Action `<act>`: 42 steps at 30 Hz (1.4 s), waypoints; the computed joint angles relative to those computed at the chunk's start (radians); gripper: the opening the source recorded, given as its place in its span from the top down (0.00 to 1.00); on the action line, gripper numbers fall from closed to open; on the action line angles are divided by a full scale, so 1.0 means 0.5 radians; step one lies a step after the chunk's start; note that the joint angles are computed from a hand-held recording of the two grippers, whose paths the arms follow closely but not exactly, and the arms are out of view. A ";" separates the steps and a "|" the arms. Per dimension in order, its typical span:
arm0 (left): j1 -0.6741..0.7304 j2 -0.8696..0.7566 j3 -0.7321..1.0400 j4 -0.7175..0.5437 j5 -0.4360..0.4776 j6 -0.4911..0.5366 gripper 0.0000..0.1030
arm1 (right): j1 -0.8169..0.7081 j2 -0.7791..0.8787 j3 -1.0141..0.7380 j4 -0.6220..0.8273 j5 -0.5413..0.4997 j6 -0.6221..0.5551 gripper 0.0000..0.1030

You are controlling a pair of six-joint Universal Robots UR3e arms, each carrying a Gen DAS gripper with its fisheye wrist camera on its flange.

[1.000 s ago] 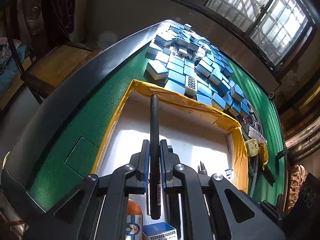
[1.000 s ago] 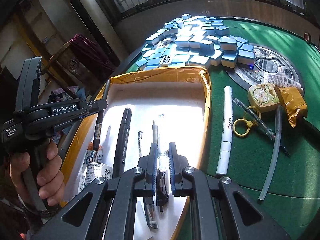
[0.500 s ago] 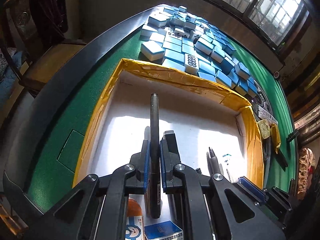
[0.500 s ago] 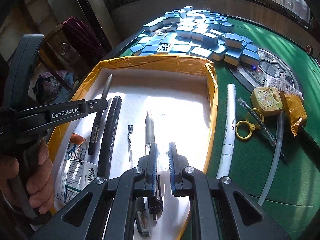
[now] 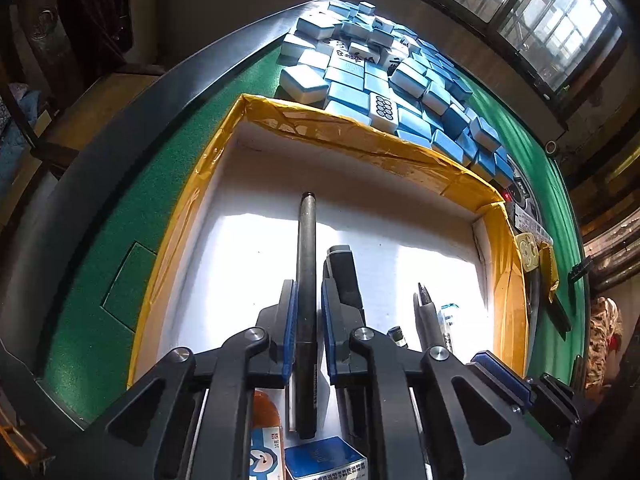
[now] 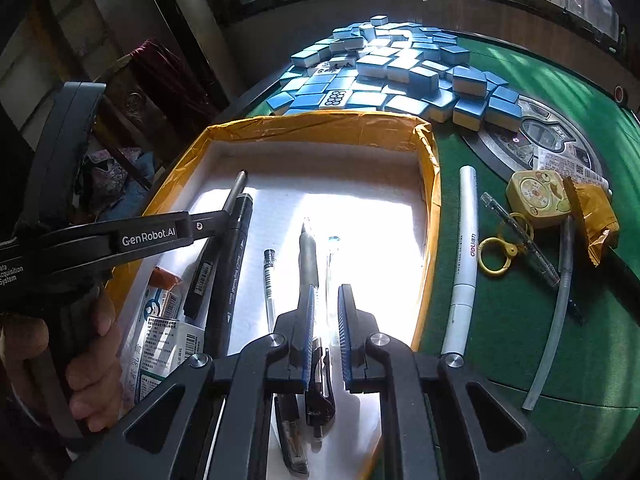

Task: Organize objects
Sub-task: 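Open the right tool on the clear pen while the left tool releases the black pen in the tray, then grasp the translucent grey pen on the table with the left tool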

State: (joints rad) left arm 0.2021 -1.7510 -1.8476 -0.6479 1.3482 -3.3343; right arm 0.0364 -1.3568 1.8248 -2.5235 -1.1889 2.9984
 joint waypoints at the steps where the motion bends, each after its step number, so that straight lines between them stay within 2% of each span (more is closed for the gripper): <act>1: 0.023 0.019 -0.024 0.003 -0.034 -0.014 0.86 | -0.027 -0.023 0.026 0.005 0.055 -0.009 0.89; 3: 0.051 0.066 -0.067 0.011 -0.065 -0.049 0.73 | -0.081 -0.091 0.105 -0.021 0.139 -0.024 0.83; 8: 0.039 0.240 -0.159 0.021 -0.042 -0.103 0.59 | -0.264 -0.397 0.443 -0.142 0.365 -0.076 0.74; 14: -0.107 0.510 -0.266 0.053 0.011 -0.238 0.53 | -0.597 -0.863 0.790 0.103 0.640 -0.363 0.65; 19: -0.417 0.471 -0.134 0.025 0.077 -0.312 0.53 | -0.872 -1.107 0.947 0.418 0.666 -0.638 0.65; 28: -0.922 0.043 0.346 -0.080 0.182 -0.390 0.53 | -1.389 -1.358 1.040 0.904 0.699 -1.006 0.65; 36: -1.129 -0.218 0.639 -0.212 0.290 -0.435 0.53 | -1.709 -1.416 1.058 1.156 0.728 -1.192 0.65; 42: -1.210 -0.339 0.790 -0.287 0.346 -0.436 0.53 | -1.789 -1.346 1.049 1.168 0.711 -1.210 0.65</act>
State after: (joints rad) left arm -0.4030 -1.9204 -1.4527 -0.7914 1.5214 -3.5523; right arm -0.8583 -2.0296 2.3495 -1.9397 -0.8332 2.3936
